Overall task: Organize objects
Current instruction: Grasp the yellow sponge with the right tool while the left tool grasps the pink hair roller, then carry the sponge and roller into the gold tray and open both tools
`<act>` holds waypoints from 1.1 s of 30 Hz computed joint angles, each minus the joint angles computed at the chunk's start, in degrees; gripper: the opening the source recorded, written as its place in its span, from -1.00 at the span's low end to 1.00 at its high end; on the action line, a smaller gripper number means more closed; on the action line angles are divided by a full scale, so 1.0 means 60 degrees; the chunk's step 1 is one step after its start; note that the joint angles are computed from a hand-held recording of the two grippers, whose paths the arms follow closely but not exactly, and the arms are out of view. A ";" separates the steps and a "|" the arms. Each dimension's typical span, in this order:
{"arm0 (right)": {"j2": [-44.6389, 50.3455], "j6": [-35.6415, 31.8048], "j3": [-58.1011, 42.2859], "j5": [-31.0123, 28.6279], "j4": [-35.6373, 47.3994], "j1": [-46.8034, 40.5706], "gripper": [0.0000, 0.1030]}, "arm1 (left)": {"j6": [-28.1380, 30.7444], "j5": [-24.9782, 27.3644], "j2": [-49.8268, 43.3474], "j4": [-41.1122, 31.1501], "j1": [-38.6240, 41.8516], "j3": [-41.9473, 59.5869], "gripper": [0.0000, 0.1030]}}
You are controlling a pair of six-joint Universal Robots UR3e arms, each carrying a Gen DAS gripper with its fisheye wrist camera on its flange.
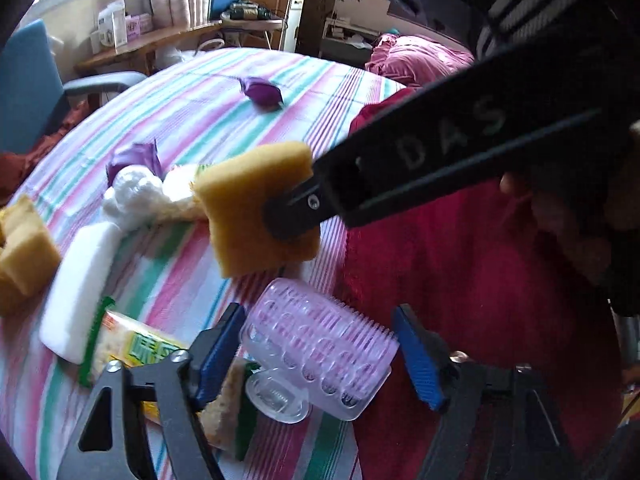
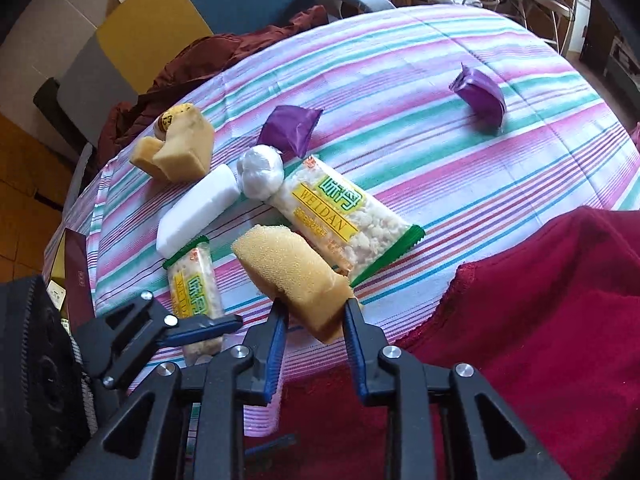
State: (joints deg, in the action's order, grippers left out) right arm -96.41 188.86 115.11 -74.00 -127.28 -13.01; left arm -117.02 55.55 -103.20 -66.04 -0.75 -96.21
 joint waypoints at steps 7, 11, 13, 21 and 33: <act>0.0085 0.0048 0.0056 0.0100 -0.0053 -0.0038 -0.42 | -0.0157 -0.0617 0.0249 -0.0702 0.0505 -0.0061 0.44; 0.0197 0.0163 -0.0065 -0.0156 -0.0127 0.0145 -0.46 | 0.0032 -0.0800 0.1032 -0.0956 0.0860 -0.0600 0.44; 0.0248 0.0213 -0.0150 -0.0513 -0.0281 0.0390 -0.48 | 0.0108 -0.0909 0.1470 -0.1218 0.1163 -0.0856 0.44; -0.0328 0.0142 0.0403 -0.0558 -0.1054 0.0416 -0.55 | 0.0170 -0.1501 0.3345 -0.2889 0.3089 -0.1461 0.44; -0.0421 0.0772 -0.0379 -0.0594 -0.1960 0.2217 -0.54 | 0.1985 -0.1952 0.5097 -0.5846 0.8173 -0.1320 0.45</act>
